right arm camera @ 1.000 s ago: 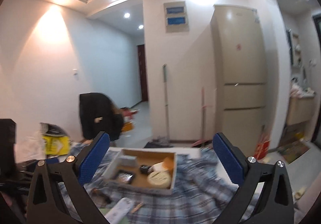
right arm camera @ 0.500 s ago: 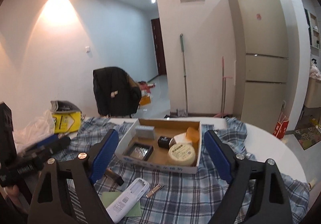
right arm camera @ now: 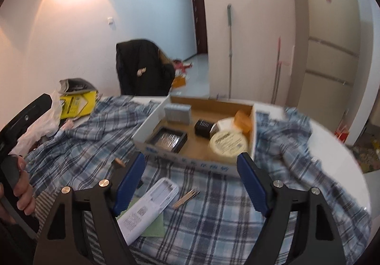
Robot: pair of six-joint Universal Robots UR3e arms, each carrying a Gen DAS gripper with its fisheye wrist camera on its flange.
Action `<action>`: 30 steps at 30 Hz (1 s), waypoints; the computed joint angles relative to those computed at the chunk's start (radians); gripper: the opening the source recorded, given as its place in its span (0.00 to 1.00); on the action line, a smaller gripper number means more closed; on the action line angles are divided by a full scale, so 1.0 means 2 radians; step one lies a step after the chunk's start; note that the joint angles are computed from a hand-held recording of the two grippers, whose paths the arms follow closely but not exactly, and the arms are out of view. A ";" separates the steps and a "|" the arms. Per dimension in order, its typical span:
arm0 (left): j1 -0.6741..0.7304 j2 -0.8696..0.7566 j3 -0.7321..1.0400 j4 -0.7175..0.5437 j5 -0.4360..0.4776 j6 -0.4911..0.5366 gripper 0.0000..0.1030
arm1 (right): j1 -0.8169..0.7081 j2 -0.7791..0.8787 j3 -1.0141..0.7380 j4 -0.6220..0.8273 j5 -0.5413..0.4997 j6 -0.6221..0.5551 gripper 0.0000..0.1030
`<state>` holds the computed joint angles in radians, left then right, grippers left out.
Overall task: Organize rigid objects
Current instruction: 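Grasp the small metal nail clipper with the right gripper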
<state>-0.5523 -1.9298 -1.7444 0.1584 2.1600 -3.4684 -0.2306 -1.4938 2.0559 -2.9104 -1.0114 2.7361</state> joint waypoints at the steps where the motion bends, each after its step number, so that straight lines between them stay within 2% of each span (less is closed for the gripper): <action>1: -0.007 -0.008 0.009 -0.005 0.014 0.000 1.00 | 0.002 0.008 -0.010 0.020 -0.001 -0.003 0.77; 4: -0.015 -0.023 0.014 0.014 0.027 0.006 1.00 | 0.011 0.040 -0.045 0.077 -0.012 -0.009 0.72; 7: -0.002 -0.029 0.008 0.020 -0.007 0.010 1.00 | 0.020 0.086 -0.096 0.150 -0.025 -0.014 0.64; 8: 0.003 -0.031 0.008 0.013 -0.017 0.006 1.00 | 0.022 0.104 -0.122 0.190 -0.026 -0.019 0.64; 9: 0.007 -0.033 0.011 -0.002 -0.021 -0.001 1.00 | 0.025 0.124 -0.152 0.234 -0.030 -0.022 0.58; 11: 0.011 -0.044 0.034 -0.056 0.000 -0.023 1.00 | 0.028 0.158 -0.201 0.293 -0.039 -0.006 0.48; 12: 0.014 -0.045 0.039 -0.074 0.008 -0.033 1.00 | 0.031 0.169 -0.219 0.309 -0.048 0.004 0.47; 13: 0.021 -0.041 0.032 -0.075 0.002 -0.042 1.00 | 0.034 0.177 -0.232 0.318 -0.058 0.013 0.47; 16: 0.045 -0.020 -0.012 -0.036 -0.052 -0.055 1.00 | 0.053 0.186 -0.251 0.298 -0.109 0.034 0.47; 19: 0.037 -0.035 -0.011 -0.014 -0.037 -0.043 1.00 | 0.071 0.197 -0.274 0.301 -0.140 0.046 0.39; 20: 0.032 -0.046 -0.006 -0.002 -0.023 -0.035 1.00 | 0.077 0.202 -0.286 0.314 -0.149 0.049 0.31; 23: 0.023 -0.064 0.013 -0.006 -0.004 -0.023 1.00 | 0.093 0.211 -0.302 0.334 -0.159 0.053 0.30; 28: 0.038 -0.054 -0.002 -0.018 -0.043 -0.043 1.00 | 0.108 0.222 -0.304 0.329 -0.155 0.078 0.29; 30: 0.043 -0.049 -0.009 -0.017 -0.054 -0.046 1.00 | 0.112 0.226 -0.309 0.326 -0.160 0.084 0.26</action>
<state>-0.4657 -2.0270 -1.7623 0.1236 2.0522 -3.5613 -0.0063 -1.0420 1.4385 -2.2576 -1.3308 2.9033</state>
